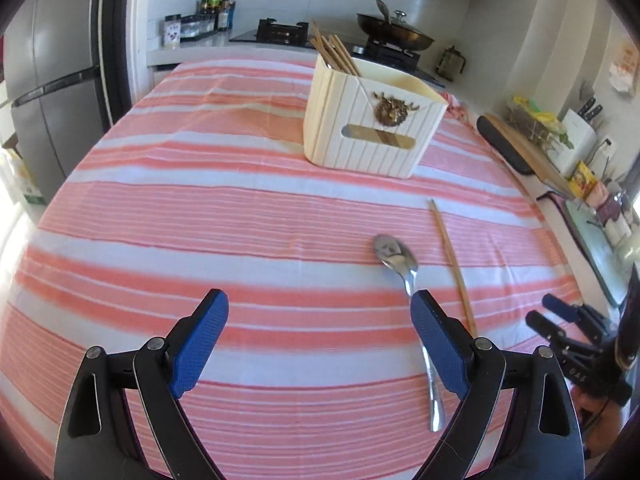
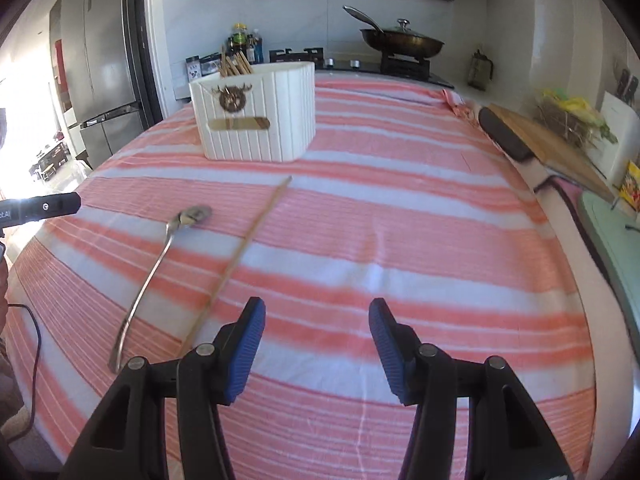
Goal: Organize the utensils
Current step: 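Move the open left gripper toward the steel spoon on the cloth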
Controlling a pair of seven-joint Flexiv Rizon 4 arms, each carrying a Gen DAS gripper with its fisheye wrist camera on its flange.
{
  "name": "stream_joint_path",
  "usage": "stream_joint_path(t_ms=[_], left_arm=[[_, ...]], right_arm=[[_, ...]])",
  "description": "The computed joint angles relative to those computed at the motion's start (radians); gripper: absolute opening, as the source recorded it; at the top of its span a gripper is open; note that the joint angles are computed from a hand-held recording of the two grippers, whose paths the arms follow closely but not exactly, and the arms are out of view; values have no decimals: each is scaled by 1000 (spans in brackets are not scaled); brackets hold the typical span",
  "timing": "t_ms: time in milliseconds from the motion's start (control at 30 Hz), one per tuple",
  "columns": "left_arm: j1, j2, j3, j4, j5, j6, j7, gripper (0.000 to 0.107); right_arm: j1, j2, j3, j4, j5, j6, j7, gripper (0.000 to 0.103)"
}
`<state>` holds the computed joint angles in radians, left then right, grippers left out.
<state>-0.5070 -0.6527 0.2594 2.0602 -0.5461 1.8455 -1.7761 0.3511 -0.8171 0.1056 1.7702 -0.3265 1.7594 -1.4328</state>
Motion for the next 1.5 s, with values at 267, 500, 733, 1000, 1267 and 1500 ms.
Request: stream_joint_path(t_ms=[267,500,733,1000,1267,1500], left_arm=[[-44,0,8,21,-28,31,-16,93],[-35,-4,-31,52,-72,83,-12,93],[-19,-17,-65,57,-110,107,7,93],[1,-23,-88,57,-115,106,15,93],[-33,-89,-48,-72,-102,17,69,93],[-322,-304,361,-304,-86,-332,-4,93]], right_arm=[[-15,-15,5,7,35,-15,49,55],[-2,-23,-11,15,52,-21,89,55],[97,-15,-124,40,78,5,113,55],[103,-14,-133,51,92,25,115,55],[136,-14,-169,53,100,21,115,55],[136,-15,-166,52,103,22,115,55]])
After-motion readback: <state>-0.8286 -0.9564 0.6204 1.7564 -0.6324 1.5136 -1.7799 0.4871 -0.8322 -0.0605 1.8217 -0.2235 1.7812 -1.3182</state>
